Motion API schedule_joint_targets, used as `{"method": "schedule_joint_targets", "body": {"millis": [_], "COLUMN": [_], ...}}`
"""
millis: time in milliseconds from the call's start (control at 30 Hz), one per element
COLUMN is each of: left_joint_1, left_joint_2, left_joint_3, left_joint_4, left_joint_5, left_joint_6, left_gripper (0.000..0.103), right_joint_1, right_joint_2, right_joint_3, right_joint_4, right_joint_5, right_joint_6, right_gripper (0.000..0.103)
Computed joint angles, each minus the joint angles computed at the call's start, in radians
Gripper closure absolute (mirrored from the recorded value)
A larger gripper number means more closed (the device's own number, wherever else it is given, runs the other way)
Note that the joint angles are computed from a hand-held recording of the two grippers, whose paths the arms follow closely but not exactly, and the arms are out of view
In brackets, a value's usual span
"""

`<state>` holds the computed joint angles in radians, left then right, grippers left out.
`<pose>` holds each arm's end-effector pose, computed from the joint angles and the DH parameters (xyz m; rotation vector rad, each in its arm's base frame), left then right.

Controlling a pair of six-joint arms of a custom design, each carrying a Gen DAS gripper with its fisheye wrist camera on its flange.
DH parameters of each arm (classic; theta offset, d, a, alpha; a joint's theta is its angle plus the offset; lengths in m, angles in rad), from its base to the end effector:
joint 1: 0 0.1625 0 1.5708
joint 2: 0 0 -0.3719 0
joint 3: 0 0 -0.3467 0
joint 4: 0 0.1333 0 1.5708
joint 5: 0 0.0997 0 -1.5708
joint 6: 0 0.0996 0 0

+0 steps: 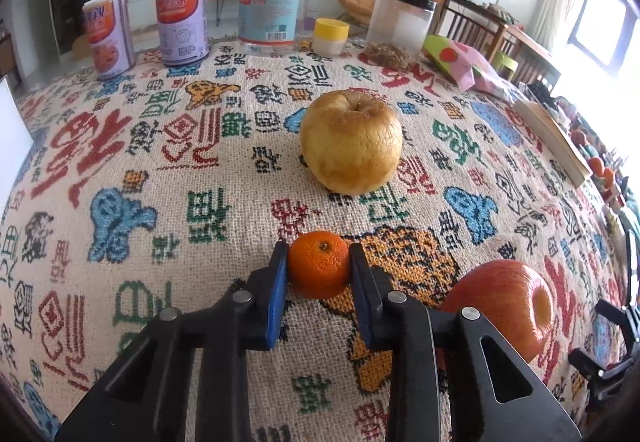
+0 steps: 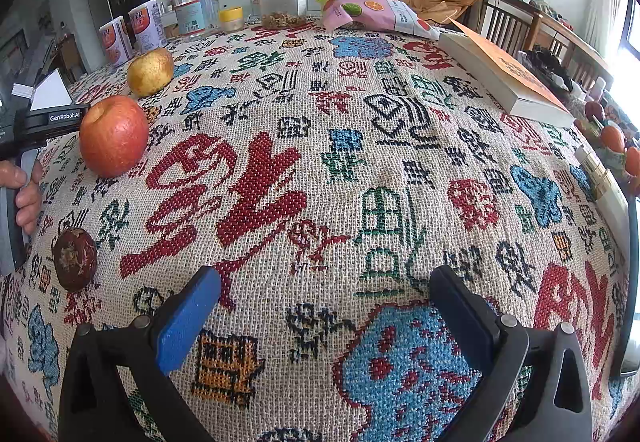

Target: Organize fruits

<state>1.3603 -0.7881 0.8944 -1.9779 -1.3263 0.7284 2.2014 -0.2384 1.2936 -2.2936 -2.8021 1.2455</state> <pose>0.0012 -0.7476 0.3266 1.2255 2.5315 -0.3235 0.3949 -0.4741 -0.1152 -0.3781 -1.9727 0.9399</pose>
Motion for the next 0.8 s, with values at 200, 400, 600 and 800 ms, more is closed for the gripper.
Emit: {"method": "schedule_joint_targets", "body": {"millis": [200,400,600,800], "left_joint_1": [0.032,0.083,0.125,0.131], "left_joint_2": [-0.085,-0.221,-0.296,-0.301], "left_joint_3": [-0.015,0.095,0.254,0.28], "left_joint_4": [0.08,0.078,-0.105,-0.167], "left_joint_5": [-0.013,0.01,0.032,0.073], "left_joint_6": [0.011,0.074,0.163,0.146], "left_gripper": [0.074,0.073,0.051,0.017], "right_joint_1": [0.0,0.0,0.0,0.0], "right_joint_2": [0.0,0.0,0.0,0.001], "right_joint_3": [0.0,0.0,0.0,0.001], "right_joint_4": [0.0,-0.001,-0.001,-0.003], "right_joint_5": [0.0,0.0,0.0,0.0], "right_joint_6": [0.0,0.0,0.0,-0.001], "right_gripper": [0.0,0.0,0.0,0.0]}}
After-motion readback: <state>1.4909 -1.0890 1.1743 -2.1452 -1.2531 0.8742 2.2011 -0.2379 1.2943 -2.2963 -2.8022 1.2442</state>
